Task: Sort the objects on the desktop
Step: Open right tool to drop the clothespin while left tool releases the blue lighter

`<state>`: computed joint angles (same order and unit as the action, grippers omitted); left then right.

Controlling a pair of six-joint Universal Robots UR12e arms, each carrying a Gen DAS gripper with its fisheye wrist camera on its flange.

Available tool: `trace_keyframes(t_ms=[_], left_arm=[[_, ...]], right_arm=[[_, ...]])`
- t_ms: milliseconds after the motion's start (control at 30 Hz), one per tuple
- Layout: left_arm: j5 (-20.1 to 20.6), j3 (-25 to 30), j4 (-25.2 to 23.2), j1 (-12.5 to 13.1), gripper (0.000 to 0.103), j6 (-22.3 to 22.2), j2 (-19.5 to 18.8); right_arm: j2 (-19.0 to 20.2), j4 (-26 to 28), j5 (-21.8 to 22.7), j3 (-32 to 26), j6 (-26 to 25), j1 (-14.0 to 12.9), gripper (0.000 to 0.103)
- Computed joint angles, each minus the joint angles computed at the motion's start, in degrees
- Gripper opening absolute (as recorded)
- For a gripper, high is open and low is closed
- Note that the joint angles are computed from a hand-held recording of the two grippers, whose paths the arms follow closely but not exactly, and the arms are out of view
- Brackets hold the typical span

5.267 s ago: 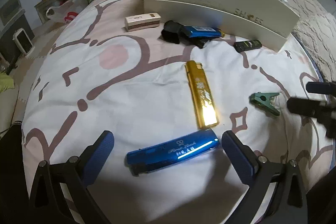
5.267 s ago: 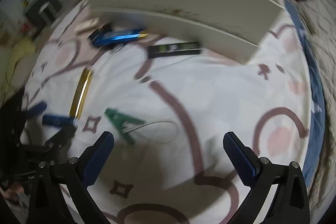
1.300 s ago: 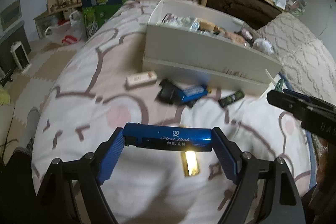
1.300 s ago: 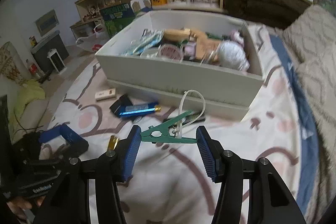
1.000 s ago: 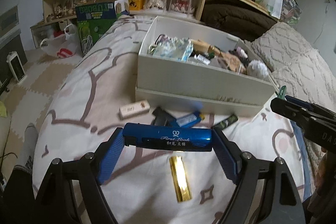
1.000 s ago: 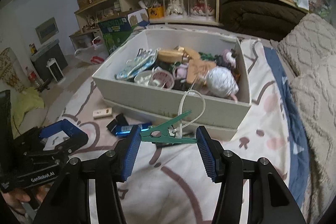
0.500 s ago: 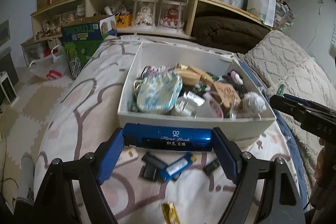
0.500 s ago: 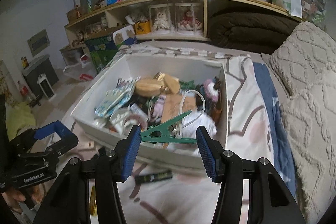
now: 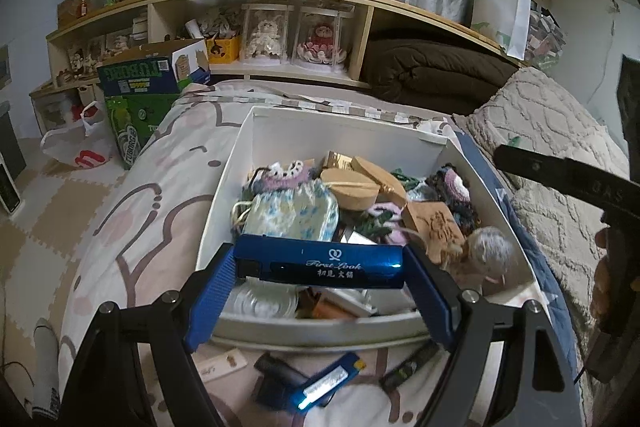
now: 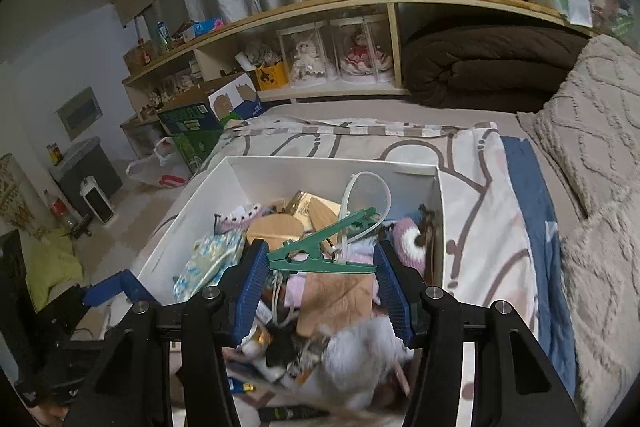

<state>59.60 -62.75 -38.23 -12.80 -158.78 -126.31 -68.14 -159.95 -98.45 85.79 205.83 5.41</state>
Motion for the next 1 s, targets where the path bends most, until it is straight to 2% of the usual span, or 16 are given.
trace_keyframes(t_ms=[300, 567, 733, 867, 933, 967, 1000], left_arm=[[0.3, 2.6, -0.7, -0.8, 0.083, -0.5, -1.8], [0.5, 3.1, -1.5, -1.0, 0.083, -0.3, -2.3], [0.5, 3.1, -1.7, -0.9, 0.083, -0.4, -2.4], [0.7, 3.1, -1.5, -0.9, 0.083, -0.2, -2.5], [0.9, 3.2, -1.4, -0.9, 0.083, -0.1, -2.6], [1.0, 3.1, -1.3, -0.9, 0.083, 0.0, -2.6], [1.0, 3.1, -1.2, -0.9, 0.083, 0.1, -2.6]], right_arm=[[3.2, 9.1, 2.8, -5.9, -2.8, -2.0, 0.055], [5.1, 13.6, 8.1, -8.9, 2.4, -4.3, 0.055], [6.5, 16.9, 8.3, -11.0, 2.7, -4.7, 0.055], [7.4, 18.5, 6.4, -12.2, 1.0, -4.4, 0.055], [7.8, 18.7, 5.3, -12.6, -0.1, -4.3, 0.077], [7.9, 18.4, 3.8, -12.6, -0.6, -4.1, 0.099], [7.9, 17.5, 2.4, -12.4, -1.3, -3.8, 0.102]])
